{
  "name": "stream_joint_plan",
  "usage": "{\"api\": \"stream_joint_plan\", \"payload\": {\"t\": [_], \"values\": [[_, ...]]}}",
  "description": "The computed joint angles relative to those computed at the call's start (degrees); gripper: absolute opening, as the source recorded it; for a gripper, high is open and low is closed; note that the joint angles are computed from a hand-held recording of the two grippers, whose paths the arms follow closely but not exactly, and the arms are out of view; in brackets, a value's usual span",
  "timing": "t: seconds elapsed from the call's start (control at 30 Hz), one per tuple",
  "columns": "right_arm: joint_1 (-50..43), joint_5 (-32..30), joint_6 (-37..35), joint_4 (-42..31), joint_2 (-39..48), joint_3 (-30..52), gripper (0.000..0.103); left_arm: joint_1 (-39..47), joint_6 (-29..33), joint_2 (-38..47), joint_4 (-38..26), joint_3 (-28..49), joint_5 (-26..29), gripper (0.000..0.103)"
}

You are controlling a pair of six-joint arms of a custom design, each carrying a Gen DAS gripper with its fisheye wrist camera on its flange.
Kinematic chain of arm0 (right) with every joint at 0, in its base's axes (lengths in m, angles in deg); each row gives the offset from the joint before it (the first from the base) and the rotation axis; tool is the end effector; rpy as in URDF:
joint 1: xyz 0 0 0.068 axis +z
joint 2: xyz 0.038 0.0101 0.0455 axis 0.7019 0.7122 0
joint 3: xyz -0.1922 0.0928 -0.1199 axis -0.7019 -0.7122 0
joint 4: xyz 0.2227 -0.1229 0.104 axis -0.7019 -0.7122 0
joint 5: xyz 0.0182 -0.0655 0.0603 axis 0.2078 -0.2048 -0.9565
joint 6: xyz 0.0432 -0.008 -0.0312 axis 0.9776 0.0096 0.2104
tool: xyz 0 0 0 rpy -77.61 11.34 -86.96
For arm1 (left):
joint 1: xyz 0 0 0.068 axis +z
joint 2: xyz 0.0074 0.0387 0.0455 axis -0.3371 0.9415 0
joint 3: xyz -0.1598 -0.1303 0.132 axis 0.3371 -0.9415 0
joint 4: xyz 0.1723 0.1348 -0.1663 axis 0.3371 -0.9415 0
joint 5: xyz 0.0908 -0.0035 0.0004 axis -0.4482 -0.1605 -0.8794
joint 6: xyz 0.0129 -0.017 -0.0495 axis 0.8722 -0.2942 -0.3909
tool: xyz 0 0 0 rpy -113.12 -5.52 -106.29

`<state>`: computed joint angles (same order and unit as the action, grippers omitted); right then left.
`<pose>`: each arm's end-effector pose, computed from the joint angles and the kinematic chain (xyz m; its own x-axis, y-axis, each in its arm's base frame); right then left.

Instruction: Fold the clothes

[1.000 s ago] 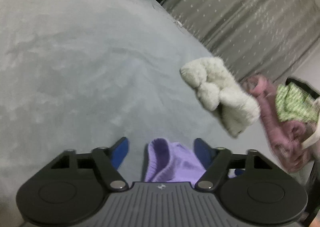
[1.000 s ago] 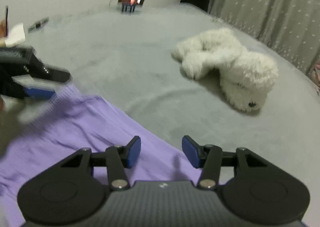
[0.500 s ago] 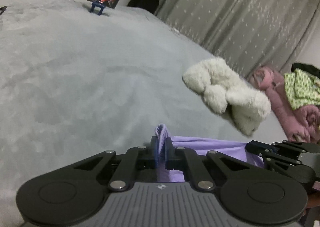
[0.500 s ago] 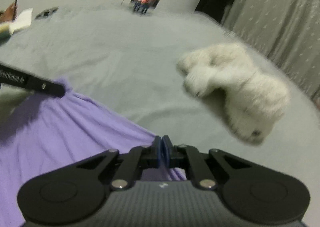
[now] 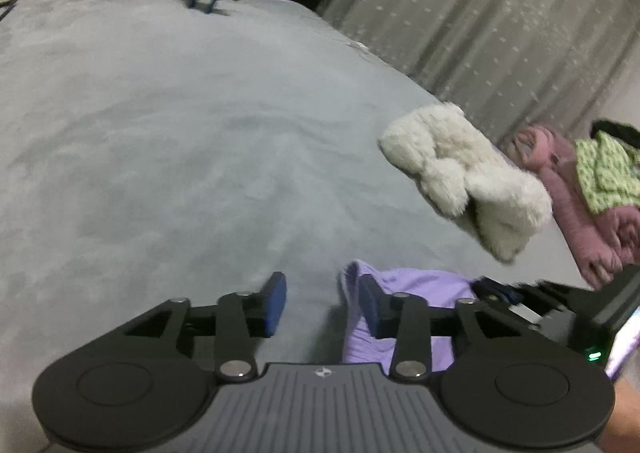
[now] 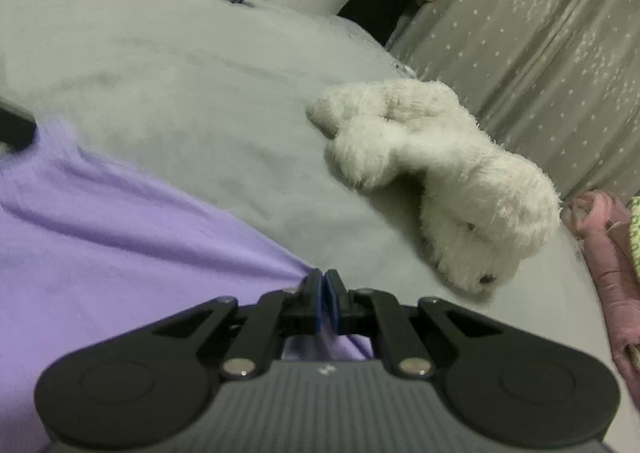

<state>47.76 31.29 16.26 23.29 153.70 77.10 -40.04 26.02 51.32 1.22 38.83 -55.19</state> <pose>0.3924 0.0295 0.0320 -0.2026 -0.7622 -0.6148 -0.6014 0.5923 -0.5362 0.2396 -0.0756 0.0719 -0.4217 -0.6401 -0.6422 -0.4319 0.7646 -0.4784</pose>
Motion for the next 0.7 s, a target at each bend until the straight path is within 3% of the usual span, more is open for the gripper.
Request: {"api": "stream_joint_plan", "payload": {"t": [0.1, 0.17, 0.27, 0.4, 0.5, 0.6, 0.7], "values": [[-2.16, -2.87, 6.0, -7.46, -6.32, -0.13, 0.011, -0.21, -2.78, -5.3, -4.04, -1.63, -0.77, 0.046], [-5.8, -8.14, 11.46, -10.96, -11.35, -0.94, 0.026, -0.55, -4.81, -8.62, -7.4, -2.18, -0.46, 0.046], [-13.41, -13.64, 11.32, -16.01, -18.61, -3.91, 0.034, -2.1, -7.81, -13.53, -12.42, -2.72, -0.03, 0.046], [-29.03, -23.01, 7.62, -31.25, -22.45, -1.59, 0.037, -7.88, -13.68, -22.59, -21.7, -3.54, -3.19, 0.046], [-41.71, -27.22, 0.26, -42.15, -21.69, 0.41, 0.037, -16.02, -21.31, -27.2, -30.98, -3.11, -9.03, 0.046], [-53.84, -29.46, -8.53, -51.91, -18.55, 3.87, 0.037, -25.58, -31.62, -28.8, -40.95, -1.38, -15.27, 0.046], [-63.58, -31.25, -14.74, -60.51, -14.63, 8.26, 0.037, -36.23, -47.49, -30.16, -48.94, -1.86, -19.48, 0.046]]}}
